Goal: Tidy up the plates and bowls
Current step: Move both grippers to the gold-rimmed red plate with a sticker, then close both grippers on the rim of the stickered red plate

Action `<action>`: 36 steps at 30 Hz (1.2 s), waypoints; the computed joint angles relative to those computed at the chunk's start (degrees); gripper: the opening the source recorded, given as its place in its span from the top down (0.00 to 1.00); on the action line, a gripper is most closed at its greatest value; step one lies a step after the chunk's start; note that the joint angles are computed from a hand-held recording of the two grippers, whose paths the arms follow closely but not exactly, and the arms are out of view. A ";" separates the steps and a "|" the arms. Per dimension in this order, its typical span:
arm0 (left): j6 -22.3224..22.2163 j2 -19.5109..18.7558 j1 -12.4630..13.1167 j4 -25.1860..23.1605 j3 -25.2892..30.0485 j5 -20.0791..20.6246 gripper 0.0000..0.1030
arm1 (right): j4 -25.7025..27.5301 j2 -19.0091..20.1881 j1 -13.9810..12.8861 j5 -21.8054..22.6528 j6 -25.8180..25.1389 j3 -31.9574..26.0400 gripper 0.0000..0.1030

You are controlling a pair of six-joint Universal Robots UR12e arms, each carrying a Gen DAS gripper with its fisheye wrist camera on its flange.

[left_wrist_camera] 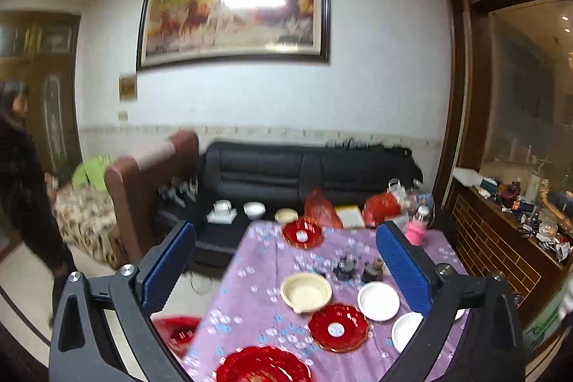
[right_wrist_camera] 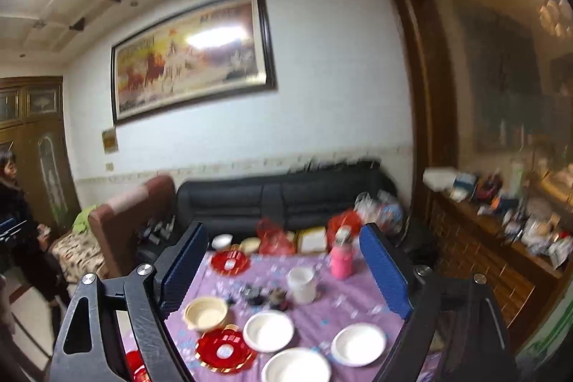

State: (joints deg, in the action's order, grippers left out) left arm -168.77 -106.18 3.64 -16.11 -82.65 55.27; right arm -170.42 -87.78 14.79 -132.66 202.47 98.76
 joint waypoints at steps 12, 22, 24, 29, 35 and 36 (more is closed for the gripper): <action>3.81 -14.89 -5.87 -24.92 9.71 6.73 0.11 | 6.42 12.09 -9.41 34.36 15.70 2.00 0.18; 5.50 -22.95 -9.05 -40.83 16.52 10.25 0.31 | 11.74 21.75 -10.46 43.02 19.26 -2.31 0.21; 5.73 -23.77 -9.55 -41.61 17.26 11.02 0.31 | 12.72 22.27 -10.71 43.30 19.55 -2.70 0.21; 5.25 -26.19 -10.25 -45.26 20.31 11.49 0.31 | 15.68 23.83 -11.33 43.88 20.04 -3.90 0.21; 3.51 -28.57 -10.84 -49.21 23.09 10.60 0.31 | 17.60 25.88 -11.50 42.98 19.80 -6.15 0.21; 3.34 -28.95 -10.98 -49.67 23.53 10.74 0.31 | 17.87 26.21 -11.47 42.65 19.71 -6.56 0.21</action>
